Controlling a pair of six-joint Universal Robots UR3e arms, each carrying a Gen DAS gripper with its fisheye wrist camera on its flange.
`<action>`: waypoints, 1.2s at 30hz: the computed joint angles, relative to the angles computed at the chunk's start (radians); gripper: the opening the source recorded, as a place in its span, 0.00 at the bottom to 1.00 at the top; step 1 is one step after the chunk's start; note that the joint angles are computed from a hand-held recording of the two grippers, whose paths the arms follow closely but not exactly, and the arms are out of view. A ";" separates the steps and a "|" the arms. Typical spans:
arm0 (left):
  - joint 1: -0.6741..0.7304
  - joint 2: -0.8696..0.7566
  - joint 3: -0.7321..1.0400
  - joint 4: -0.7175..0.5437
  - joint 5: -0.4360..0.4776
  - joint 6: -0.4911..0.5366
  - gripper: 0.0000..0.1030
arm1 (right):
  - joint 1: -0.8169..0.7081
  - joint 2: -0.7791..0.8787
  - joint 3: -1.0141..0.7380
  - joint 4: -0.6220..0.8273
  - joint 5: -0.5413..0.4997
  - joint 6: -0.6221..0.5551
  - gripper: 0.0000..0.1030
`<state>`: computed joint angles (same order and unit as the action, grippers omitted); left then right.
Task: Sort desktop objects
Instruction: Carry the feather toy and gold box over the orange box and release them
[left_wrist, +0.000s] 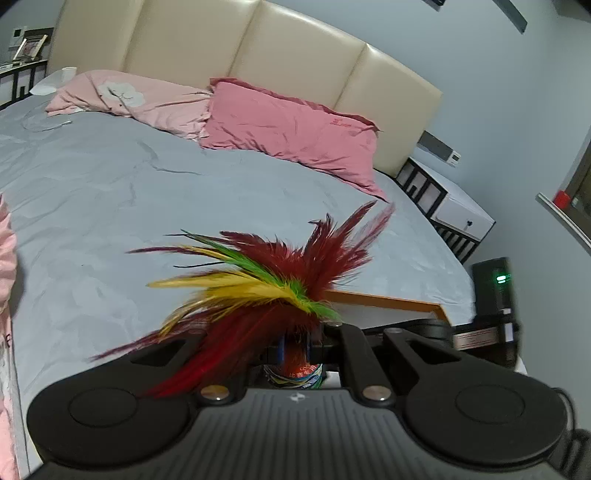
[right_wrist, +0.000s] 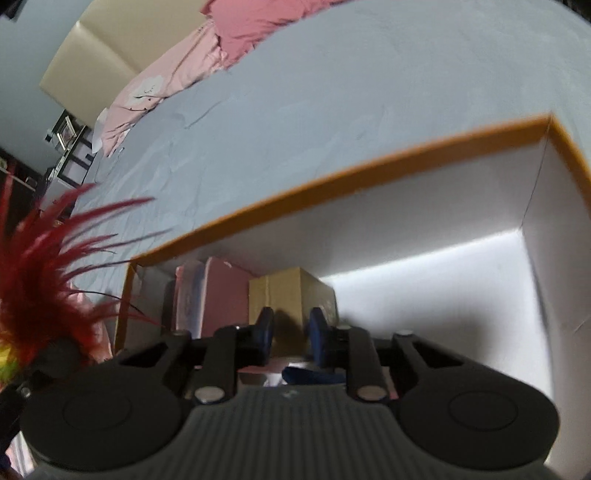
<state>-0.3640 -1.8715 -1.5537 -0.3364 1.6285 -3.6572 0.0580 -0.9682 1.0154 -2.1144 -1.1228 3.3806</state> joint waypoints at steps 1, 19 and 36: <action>-0.001 -0.003 0.010 -0.006 -0.007 0.002 0.10 | 0.001 -0.009 0.024 -0.019 -0.002 0.004 0.22; -0.120 -0.546 0.744 -0.306 -0.028 0.237 0.13 | -0.213 -0.509 0.486 -0.089 0.017 -0.191 0.23; -0.202 -0.219 0.385 -0.251 0.041 0.175 0.53 | -0.515 -1.019 0.874 0.061 0.142 -0.403 0.31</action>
<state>-0.5662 -2.0908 -1.1691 -0.5879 1.6693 -3.4826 -0.4574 -1.9874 1.8891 -2.0533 -0.9810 2.9771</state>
